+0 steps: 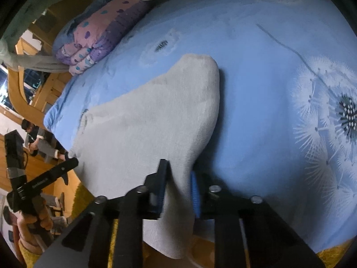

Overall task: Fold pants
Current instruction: 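Lift the gripped pants end up with the right tool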

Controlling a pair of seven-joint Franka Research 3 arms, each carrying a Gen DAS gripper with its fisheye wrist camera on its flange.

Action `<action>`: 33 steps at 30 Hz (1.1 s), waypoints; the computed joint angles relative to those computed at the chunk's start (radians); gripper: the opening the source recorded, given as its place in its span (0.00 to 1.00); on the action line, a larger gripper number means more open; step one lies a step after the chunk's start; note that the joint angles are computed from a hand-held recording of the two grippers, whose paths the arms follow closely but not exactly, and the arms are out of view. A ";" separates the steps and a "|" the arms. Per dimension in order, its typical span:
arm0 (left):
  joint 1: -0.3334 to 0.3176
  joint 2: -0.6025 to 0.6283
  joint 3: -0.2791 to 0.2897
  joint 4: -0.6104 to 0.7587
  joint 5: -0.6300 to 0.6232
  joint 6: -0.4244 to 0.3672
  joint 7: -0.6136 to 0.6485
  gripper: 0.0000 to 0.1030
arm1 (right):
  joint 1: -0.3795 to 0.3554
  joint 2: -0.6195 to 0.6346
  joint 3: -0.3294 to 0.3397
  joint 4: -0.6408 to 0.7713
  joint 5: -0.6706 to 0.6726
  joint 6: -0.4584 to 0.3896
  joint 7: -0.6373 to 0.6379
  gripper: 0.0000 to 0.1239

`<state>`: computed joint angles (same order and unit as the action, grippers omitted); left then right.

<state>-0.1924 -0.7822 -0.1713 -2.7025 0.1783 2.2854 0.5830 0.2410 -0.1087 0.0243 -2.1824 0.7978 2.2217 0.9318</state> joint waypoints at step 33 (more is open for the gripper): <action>0.049 -0.111 0.020 -0.053 0.018 -0.015 0.006 0.40 | 0.121 0.023 0.052 0.277 0.200 -0.188 -0.118 0.08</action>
<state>-0.1436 -0.8937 -0.1509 -2.7557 0.1962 2.2709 0.5887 0.3621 -0.0859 0.0761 -1.9053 0.9977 2.0337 0.8143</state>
